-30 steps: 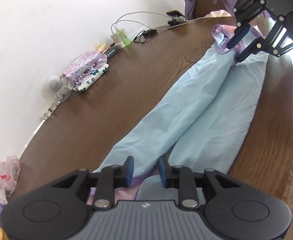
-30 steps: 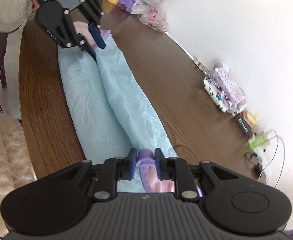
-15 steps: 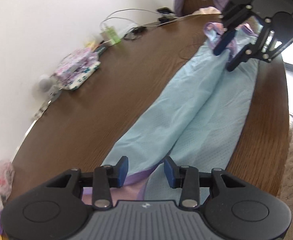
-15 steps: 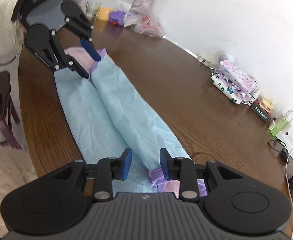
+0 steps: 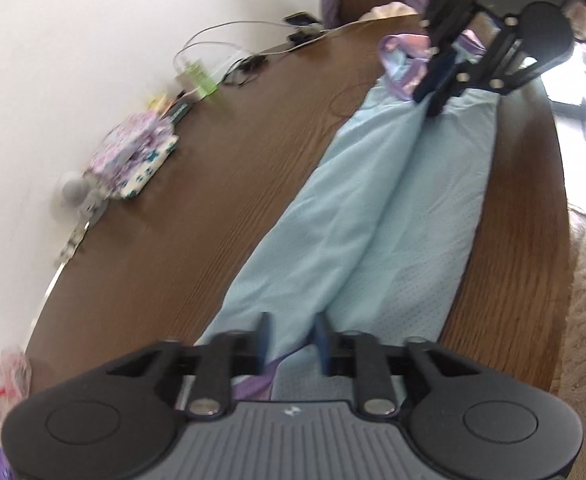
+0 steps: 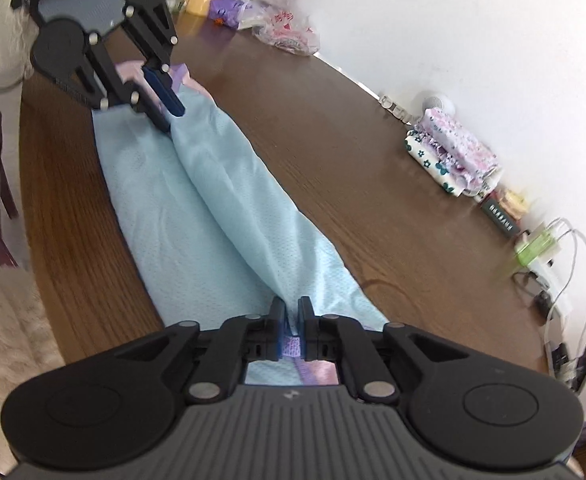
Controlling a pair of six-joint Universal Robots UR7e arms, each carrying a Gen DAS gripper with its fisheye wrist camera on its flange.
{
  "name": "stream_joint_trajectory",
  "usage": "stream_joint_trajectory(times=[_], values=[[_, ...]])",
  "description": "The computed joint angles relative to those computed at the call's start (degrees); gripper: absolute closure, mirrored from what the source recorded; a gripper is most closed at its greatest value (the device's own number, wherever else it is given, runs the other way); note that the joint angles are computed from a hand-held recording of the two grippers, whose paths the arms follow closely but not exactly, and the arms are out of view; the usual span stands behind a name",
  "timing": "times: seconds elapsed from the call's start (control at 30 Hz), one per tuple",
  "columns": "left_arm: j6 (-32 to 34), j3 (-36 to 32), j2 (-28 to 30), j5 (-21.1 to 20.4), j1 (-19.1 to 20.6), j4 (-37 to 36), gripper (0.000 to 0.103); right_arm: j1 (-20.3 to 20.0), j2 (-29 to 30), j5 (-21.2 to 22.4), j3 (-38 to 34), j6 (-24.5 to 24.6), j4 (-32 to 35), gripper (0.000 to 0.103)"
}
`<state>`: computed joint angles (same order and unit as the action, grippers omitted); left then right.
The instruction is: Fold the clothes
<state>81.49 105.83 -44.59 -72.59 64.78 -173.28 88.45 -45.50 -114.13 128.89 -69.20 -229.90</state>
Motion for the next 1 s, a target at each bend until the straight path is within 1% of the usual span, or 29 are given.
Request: stream_joint_trajectory(times=[0.03,0.07,0.13,0.2,0.27,0.3,0.33,0.37,0.4,0.43,0.47,0.63,0.73,0.8,0.87,0.9,1.0], values=[[-1.7,-0.3,-0.4,-1.0,0.5,0.0,0.053,-0.2,-0.8,1.2,0.6,1.8,0.5,0.092],[-4.2,-1.0,-0.9,-1.6,0.8,1.2,0.052,-0.5,-1.5,2.5,1.2,3.7,1.0,0.089],[-10.7,-2.9,-1.3,-2.4,1.5,2.7,0.052,-1.3,-3.3,6.0,2.2,8.3,1.3,0.076],[-17.4,-5.3,-0.8,-1.3,1.9,3.5,0.053,-2.1,-4.8,9.4,2.7,12.8,1.5,0.072],[-23.1,-7.9,0.5,1.3,2.5,3.8,0.053,-2.5,-4.7,10.5,1.7,16.1,1.1,0.071],[-25.7,-9.4,1.3,2.7,2.7,4.3,0.055,-2.5,-4.1,9.9,0.8,16.9,0.6,0.071],[-27.9,-10.9,1.9,3.2,3.2,5.6,0.063,-2.7,-3.5,9.4,-0.1,17.7,0.6,0.071],[-29.6,-12.3,2.3,3.1,3.8,7.3,0.074,-2.8,-2.9,8.9,-1.0,18.5,0.6,0.071],[-31.2,-13.5,2.9,3.3,4.3,8.5,0.078,-2.9,-2.3,8.4,-1.9,19.3,0.7,0.071],[-32.2,-14.4,3.3,3.2,4.7,8.6,0.082,-3.1,-1.8,8.1,-2.6,20.2,1.3,0.070],[-33.1,-15.2,3.7,3.1,5.1,8.7,0.083,-3.3,-1.3,7.5,-3.1,20.8,1.4,0.070],[-36.8,-16.4,4.0,3.3,6.1,7.2,0.081,-4.3,1.0,4.4,-4.7,23.4,1.4,0.069],[-38.4,-15.8,3.8,3.5,6.4,5.8,0.081,-5.1,0.8,6.1,-3.4,24.9,0.1,0.068],[-38.4,-15.0,3.8,4.0,6.2,3.9,0.081,-5.7,0.6,7.4,-2.6,25.9,-0.9,0.066],[-38.1,-14.1,3.8,4.7,5.8,2.1,0.080,-6.3,-0.5,9.8,-1.1,26.7,-1.7,0.065],[-37.3,-13.1,3.6,4.7,5.5,0.1,0.079,-6.6,-1.8,10.8,0.2,27.1,-2.9,0.064],[-34.0,-9.5,2.6,3.3,4.0,-5.8,0.067,-7.7,-5.9,13.5,3.8,28.6,-6.4,0.055]])
